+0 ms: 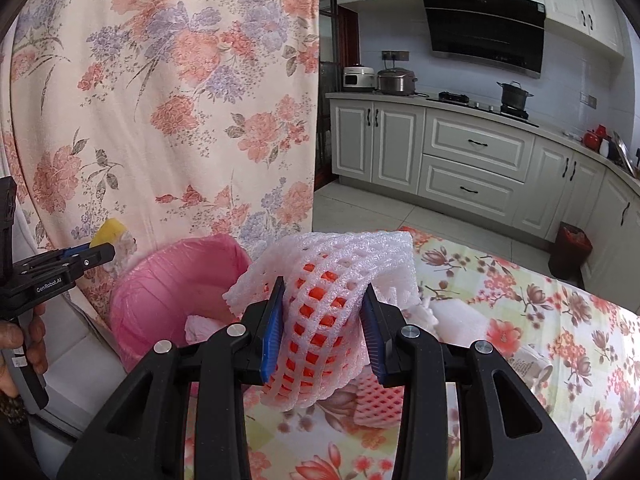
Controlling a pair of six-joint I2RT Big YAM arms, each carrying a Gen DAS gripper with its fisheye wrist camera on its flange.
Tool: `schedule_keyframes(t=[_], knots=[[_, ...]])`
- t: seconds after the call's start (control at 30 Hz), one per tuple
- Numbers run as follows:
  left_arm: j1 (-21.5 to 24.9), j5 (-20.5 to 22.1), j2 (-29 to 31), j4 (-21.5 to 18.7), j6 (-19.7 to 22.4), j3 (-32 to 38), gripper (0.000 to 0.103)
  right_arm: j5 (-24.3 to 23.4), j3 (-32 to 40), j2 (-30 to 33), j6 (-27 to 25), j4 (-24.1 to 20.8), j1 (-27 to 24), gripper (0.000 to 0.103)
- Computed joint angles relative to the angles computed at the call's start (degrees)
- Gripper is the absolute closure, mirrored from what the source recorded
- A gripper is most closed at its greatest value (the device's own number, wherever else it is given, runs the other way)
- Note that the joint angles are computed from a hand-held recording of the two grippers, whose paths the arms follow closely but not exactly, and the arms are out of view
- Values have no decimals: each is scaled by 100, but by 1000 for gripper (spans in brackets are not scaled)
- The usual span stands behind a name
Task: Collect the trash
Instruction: 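Carry the foam net and sponge to the pink bin and open both tools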
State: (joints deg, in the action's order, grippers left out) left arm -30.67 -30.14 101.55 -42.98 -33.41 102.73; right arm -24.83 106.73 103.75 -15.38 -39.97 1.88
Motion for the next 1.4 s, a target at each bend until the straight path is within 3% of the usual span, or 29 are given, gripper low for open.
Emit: schedule_keyframes(t=[0.57, 0.9, 1.03, 1.17, 1.4], knots=[[249, 102, -162, 104, -62, -314, 72, 128, 985, 708, -234, -679, 868, 67], [306, 123, -211, 191, -93, -409, 72, 244, 1338, 1078, -390, -1012, 1070, 65], [317, 135, -223, 206, -88, -429, 72, 283, 1425, 1146, -476, -1067, 1159, 61], [307, 109, -237, 208, -75, -425, 72, 363, 1550, 1246, -553, -1146, 1213, 42], [307, 155, -149, 162, -11, -304, 72, 429, 1496, 1248, -454, -1085, 1149, 39]])
